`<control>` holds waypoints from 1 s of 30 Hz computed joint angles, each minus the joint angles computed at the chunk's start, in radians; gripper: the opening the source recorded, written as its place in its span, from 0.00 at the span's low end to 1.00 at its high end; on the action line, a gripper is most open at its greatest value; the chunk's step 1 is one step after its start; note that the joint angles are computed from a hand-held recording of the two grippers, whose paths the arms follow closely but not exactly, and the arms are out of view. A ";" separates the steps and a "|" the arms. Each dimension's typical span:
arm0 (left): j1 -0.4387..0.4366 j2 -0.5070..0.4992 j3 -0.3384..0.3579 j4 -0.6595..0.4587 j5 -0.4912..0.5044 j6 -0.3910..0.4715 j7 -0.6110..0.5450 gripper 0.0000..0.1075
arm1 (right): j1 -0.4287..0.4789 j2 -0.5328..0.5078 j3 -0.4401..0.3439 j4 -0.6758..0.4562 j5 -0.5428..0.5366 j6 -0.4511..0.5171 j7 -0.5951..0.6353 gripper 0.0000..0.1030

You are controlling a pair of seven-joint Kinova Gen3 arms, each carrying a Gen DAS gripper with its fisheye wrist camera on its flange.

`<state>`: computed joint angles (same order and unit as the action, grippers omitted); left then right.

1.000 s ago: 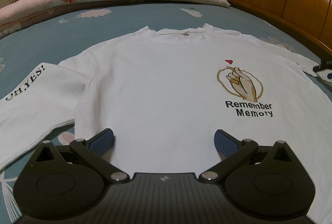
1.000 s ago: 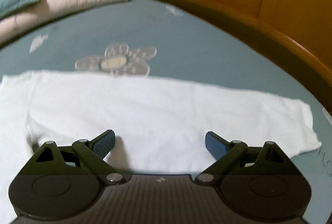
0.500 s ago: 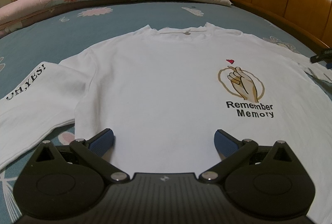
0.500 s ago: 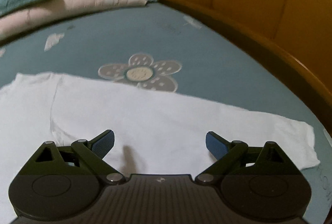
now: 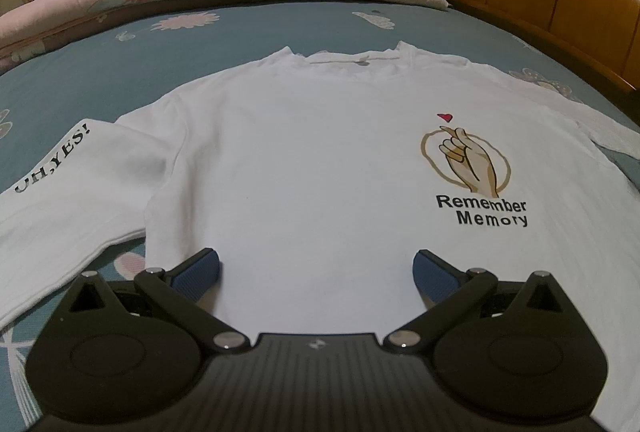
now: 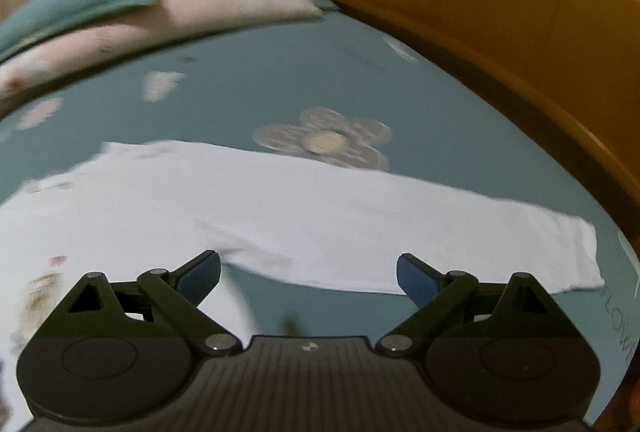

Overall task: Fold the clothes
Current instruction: 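Return the right gripper to the hem beside the left gripper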

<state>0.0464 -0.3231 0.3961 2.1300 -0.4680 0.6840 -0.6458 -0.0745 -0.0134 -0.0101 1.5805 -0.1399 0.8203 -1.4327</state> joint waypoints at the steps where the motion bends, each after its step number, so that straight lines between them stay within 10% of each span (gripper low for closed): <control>1: 0.000 0.001 0.000 -0.001 0.001 0.001 0.001 0.95 | -0.008 -0.024 -0.007 0.002 -0.021 0.017 0.030 0.94; 6: 0.001 0.001 -0.004 -0.002 0.006 0.002 -0.002 0.95 | -0.079 -0.113 -0.033 0.049 -0.110 0.081 0.166 0.95; 14: 0.005 -0.004 -0.009 -0.004 0.018 0.011 -0.008 0.95 | -0.187 -0.171 -0.169 0.297 0.071 -0.008 0.081 0.95; 30: -0.011 -0.029 -0.008 0.003 0.065 0.012 -0.069 0.95 | -0.208 -0.426 -0.075 0.508 -0.010 0.040 0.047 1.00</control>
<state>0.0355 -0.3518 0.3882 2.1329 -0.4033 0.6964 -0.7145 -0.2829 -0.4393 -0.0850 2.0883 -0.1502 0.8602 -1.3858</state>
